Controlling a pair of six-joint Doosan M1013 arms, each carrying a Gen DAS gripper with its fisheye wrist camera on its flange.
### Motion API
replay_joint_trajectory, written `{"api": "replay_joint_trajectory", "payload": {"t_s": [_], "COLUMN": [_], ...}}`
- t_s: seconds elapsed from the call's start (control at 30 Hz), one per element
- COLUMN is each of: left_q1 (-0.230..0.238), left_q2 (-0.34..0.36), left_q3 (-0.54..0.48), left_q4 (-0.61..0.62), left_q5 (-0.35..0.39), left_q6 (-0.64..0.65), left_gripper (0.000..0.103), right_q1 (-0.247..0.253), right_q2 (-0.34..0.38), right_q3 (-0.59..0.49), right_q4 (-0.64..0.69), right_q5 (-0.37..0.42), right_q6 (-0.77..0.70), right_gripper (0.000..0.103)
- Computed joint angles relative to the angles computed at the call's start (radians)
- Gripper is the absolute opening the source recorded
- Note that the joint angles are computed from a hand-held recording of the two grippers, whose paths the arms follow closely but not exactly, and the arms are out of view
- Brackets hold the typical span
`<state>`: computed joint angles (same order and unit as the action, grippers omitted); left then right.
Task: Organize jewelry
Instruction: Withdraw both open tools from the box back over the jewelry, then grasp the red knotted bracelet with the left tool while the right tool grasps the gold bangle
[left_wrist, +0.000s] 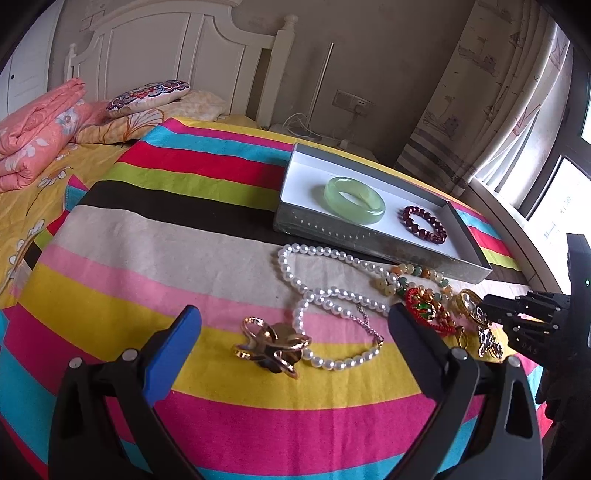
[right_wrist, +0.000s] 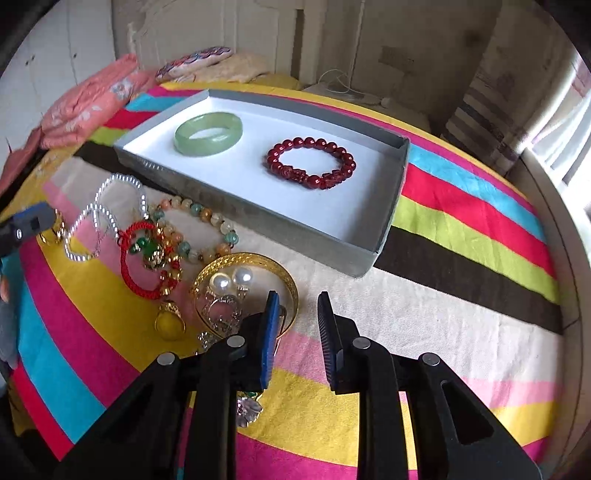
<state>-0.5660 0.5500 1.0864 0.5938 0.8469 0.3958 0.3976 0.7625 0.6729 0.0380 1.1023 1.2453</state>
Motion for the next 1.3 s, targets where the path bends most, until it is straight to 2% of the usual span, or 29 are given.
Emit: {"api": "replay_joint_trajectory", "payload": {"t_s": [0.07, 0.17, 0.23, 0.33, 0.4, 0.47, 0.57, 0.63, 0.73, 0.77, 0.83, 0.9, 1.0, 1.1, 1.3], "left_q1": [0.0, 0.0, 0.0, -0.008, -0.018, -0.035, -0.055, -0.064, -0.065, -0.061, -0.052, -0.047, -0.048, -0.046, -0.04], "left_q2": [0.002, 0.001, 0.001, -0.01, -0.008, 0.014, 0.059, 0.092, 0.134, 0.147, 0.178, 0.207, 0.243, 0.258, 0.27], "left_q3": [-0.003, -0.002, -0.001, 0.018, 0.012, -0.03, -0.114, -0.175, -0.246, -0.267, -0.324, -0.375, -0.434, -0.457, -0.48], "left_q4": [-0.006, -0.01, -0.012, 0.02, 0.02, 0.022, -0.021, -0.055, -0.105, -0.127, -0.175, -0.196, -0.201, -0.231, -0.298], "left_q5": [0.0, -0.005, -0.009, -0.043, -0.053, -0.009, 0.048, 0.08, 0.113, 0.124, 0.169, 0.219, 0.273, 0.287, 0.295], "left_q6": [0.007, 0.014, 0.02, 0.016, 0.086, 0.203, 0.429, 0.593, 0.82, 0.881, 0.999, 1.086, 1.163, 1.2, 1.205], "left_gripper": [0.1, 0.1, 0.1, 0.1, 0.099, 0.099, 0.089, 0.08, 0.072, 0.071, 0.058, 0.051, 0.046, 0.044, 0.021], "right_q1": [-0.002, -0.008, -0.017, -0.035, -0.048, -0.06, -0.074, -0.08, -0.085, -0.086, -0.089, -0.092, -0.096, -0.098, -0.099], "right_q2": [-0.01, -0.037, -0.056, -0.098, -0.127, -0.151, -0.173, -0.182, -0.186, -0.187, -0.186, -0.187, -0.187, -0.185, -0.179], "right_q3": [0.017, 0.072, 0.113, 0.194, 0.24, 0.272, 0.298, 0.308, 0.313, 0.316, 0.317, 0.324, 0.331, 0.334, 0.342], "right_q4": [0.036, 0.072, 0.121, 0.202, 0.252, 0.295, 0.352, 0.384, 0.395, 0.398, 0.409, 0.417, 0.438, 0.454, 0.472], "right_q5": [0.008, -0.036, -0.074, -0.169, -0.235, -0.287, -0.328, -0.34, -0.342, -0.343, -0.334, -0.332, -0.33, -0.327, -0.313], "right_q6": [-0.057, -0.103, -0.123, -0.125, -0.127, -0.132, -0.153, -0.166, -0.163, -0.162, -0.165, -0.166, -0.17, -0.177, -0.178], "right_gripper": [0.022, 0.012, 0.006, 0.004, 0.004, 0.004, 0.004, 0.004, 0.004, 0.004, 0.004, 0.004, 0.004, 0.004, 0.004]}}
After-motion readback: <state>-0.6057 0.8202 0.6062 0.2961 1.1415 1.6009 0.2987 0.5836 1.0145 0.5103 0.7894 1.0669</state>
